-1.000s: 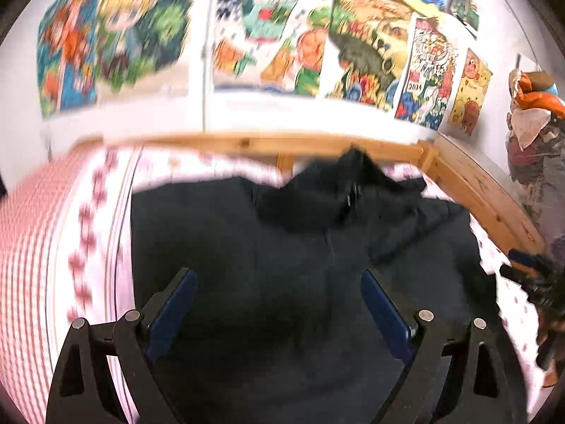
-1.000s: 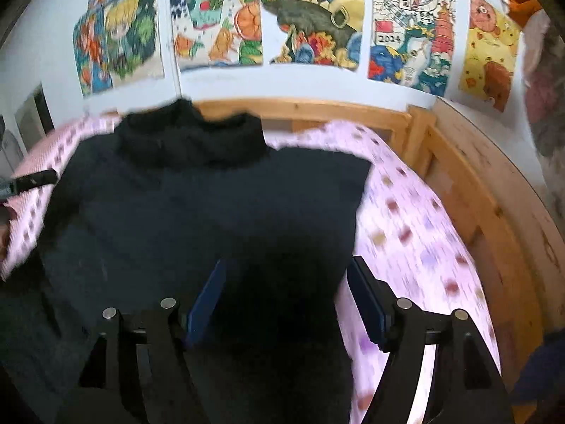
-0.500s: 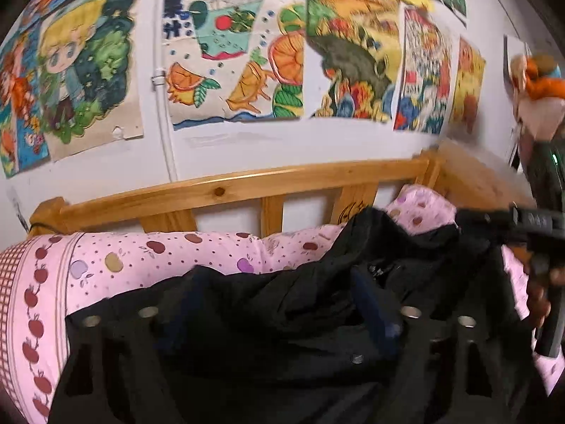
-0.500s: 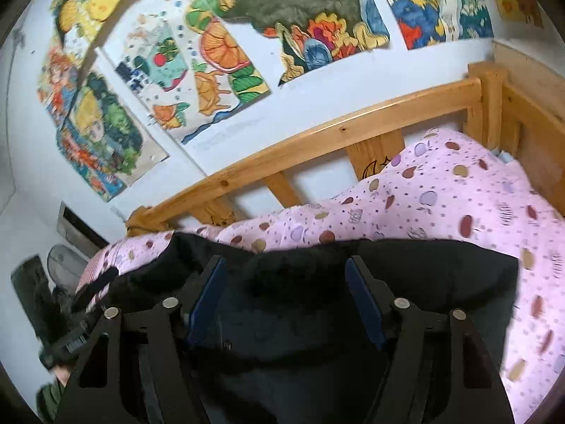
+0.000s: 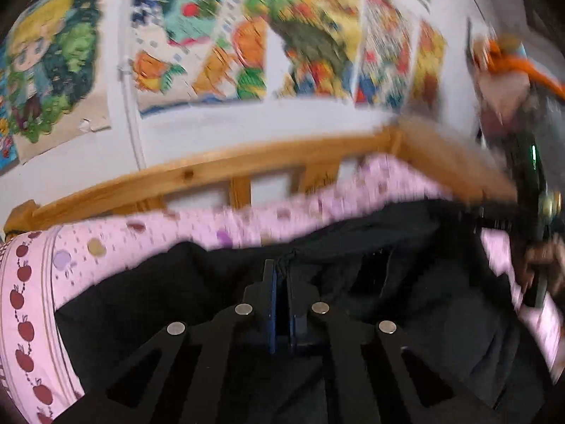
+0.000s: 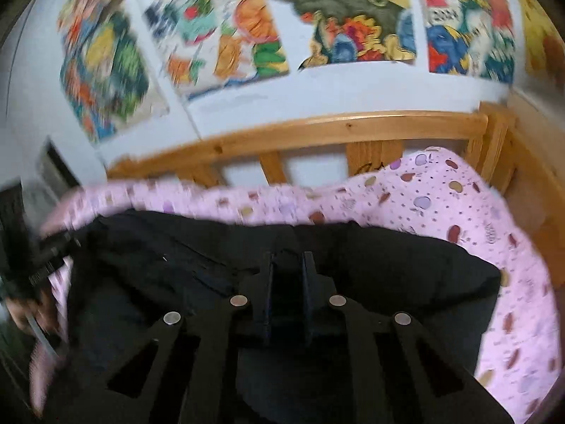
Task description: Fold large clothes
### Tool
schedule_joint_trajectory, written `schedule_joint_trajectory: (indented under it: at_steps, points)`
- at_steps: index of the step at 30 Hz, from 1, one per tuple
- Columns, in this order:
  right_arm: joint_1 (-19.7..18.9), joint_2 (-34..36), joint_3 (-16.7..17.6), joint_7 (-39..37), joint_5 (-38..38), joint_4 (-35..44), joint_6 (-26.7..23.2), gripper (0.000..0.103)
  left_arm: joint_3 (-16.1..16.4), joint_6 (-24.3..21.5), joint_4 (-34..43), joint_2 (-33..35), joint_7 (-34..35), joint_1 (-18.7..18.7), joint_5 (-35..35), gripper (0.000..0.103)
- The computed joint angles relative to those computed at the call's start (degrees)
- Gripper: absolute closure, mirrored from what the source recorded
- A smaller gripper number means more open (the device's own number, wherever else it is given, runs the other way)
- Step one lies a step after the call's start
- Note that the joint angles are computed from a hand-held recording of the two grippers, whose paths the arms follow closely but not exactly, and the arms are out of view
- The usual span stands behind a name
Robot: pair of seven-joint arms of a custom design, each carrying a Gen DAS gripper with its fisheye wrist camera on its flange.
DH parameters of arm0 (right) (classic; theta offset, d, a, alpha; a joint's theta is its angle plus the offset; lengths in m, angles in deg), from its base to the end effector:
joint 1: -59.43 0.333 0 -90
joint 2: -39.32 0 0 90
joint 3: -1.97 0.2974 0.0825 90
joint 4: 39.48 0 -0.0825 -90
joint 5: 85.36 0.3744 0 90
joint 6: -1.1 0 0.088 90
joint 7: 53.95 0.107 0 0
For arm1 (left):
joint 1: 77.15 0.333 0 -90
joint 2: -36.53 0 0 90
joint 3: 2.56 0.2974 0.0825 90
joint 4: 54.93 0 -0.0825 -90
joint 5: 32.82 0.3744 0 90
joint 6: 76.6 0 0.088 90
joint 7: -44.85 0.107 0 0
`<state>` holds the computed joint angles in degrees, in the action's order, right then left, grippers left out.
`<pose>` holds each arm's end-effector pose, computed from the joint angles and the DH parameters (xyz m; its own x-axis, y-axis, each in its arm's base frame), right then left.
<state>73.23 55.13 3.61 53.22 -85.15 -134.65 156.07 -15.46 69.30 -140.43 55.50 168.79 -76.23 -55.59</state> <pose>0.6533 0.1780 0.5239 0.0467 -0.9753 -0.2158 -0.7428 0.1105 -0.6603 0.6834 -0.1150 0.5552 -0.5077 -0.8605 0.0424 -0.6058 0.3216 -0.7277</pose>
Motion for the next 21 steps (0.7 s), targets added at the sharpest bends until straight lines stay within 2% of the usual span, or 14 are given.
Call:
schedule_joint_trajectory:
  at_steps: [5, 7, 13, 16, 18, 20, 21]
  points:
    - [0.43, 2.05, -0.35, -1.47, -1.97, 2.66, -7.07, 0.091, 2.28, -2.86, -1.67, 1.1, -2.67, -3.14, 9.65, 0.098]
    - [0.76, 3.59, -0.55, -1.49, -2.83, 3.77, -9.28, 0.091, 2.3, -3.47, -1.24, 2.11, -3.96, -3.47, 11.07, 0.098]
    - [1.96, 7.31, -1.44, -0.03, -5.86, 5.51, -10.67, 0.091, 2.76, -2.78, -0.72, 4.55, -7.79, -4.81, 16.17, 0.097]
    - [1.97, 6.7, -1.55, 0.56, -6.12, 4.62, -9.75, 0.091, 0.11, -1.96, -2.12, 2.96, -3.82, -1.72, 10.69, 0.096]
    - [1.12, 3.52, -0.97, -0.1, -4.74, 1.09, -6.49, 0.09, -1.7, -2.96, -2.53, 1.42, 0.08, 1.12, 4.2, 0.094]
    - [0.66, 0.24, -0.74, -0.54, -4.09, -1.7, -4.04, 0.086, -1.47, -1.55, -4.5, -0.92, 0.86, 1.86, 0.57, 0.082]
    - [0.66, -0.8, -0.72, -0.28, -4.03, -2.65, -2.99, 0.081, -1.69, 0.78, -6.32, -2.59, 1.92, 2.39, -2.31, 0.079]
